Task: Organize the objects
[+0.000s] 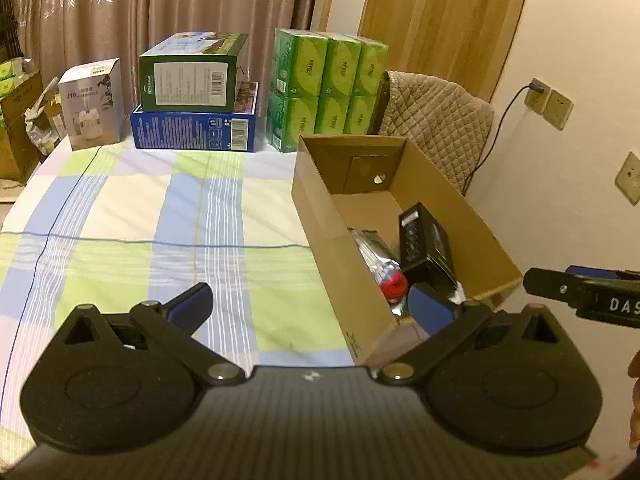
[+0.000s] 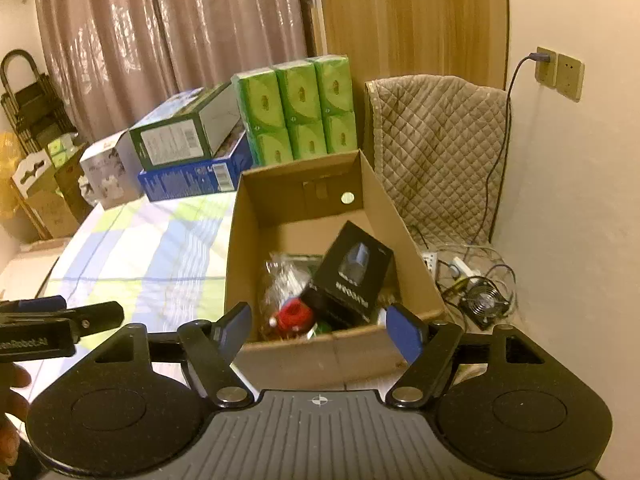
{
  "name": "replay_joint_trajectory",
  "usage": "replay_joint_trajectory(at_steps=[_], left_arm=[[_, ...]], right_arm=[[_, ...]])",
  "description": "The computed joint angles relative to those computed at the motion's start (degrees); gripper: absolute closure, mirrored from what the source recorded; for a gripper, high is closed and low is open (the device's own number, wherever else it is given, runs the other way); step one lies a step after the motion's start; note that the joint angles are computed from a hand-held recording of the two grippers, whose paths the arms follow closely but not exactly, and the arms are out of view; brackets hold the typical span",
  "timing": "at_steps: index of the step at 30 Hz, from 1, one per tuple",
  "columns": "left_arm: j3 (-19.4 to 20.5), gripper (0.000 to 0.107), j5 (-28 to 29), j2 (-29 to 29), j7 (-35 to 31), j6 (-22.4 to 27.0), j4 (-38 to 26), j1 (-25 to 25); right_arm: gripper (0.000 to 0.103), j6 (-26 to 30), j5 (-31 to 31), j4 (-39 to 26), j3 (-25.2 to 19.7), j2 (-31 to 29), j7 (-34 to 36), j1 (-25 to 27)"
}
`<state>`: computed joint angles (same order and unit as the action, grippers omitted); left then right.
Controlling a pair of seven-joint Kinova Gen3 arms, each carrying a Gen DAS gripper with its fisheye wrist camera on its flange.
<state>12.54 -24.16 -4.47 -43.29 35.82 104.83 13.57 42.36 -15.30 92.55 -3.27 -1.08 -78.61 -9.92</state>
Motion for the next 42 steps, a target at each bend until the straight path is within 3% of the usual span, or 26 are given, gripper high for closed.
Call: replay_joint_trajectory(at_steps=[14,21,42], left_arm=[[8.18,0.005,-2.97,-8.31,6.99,5.40,5.57,-0.96],[10.26,0.005,-2.13,-11.46,7.17,6.96,6.83,-1.96],[13.45,0.005,-1.03,-11.76,8.09,7.47,8.23,-3.78]], right_arm=[[0.031,2.32,3.46,6.48,0.24,-9.55,-1.20,-0.95],[0.031,2.40,5.50,9.61,-0.63,-13.04,-4.07,-1.94],[0.031,2.01,7.14,11.90,-1.30,-13.28,-6.16,-3.63]])
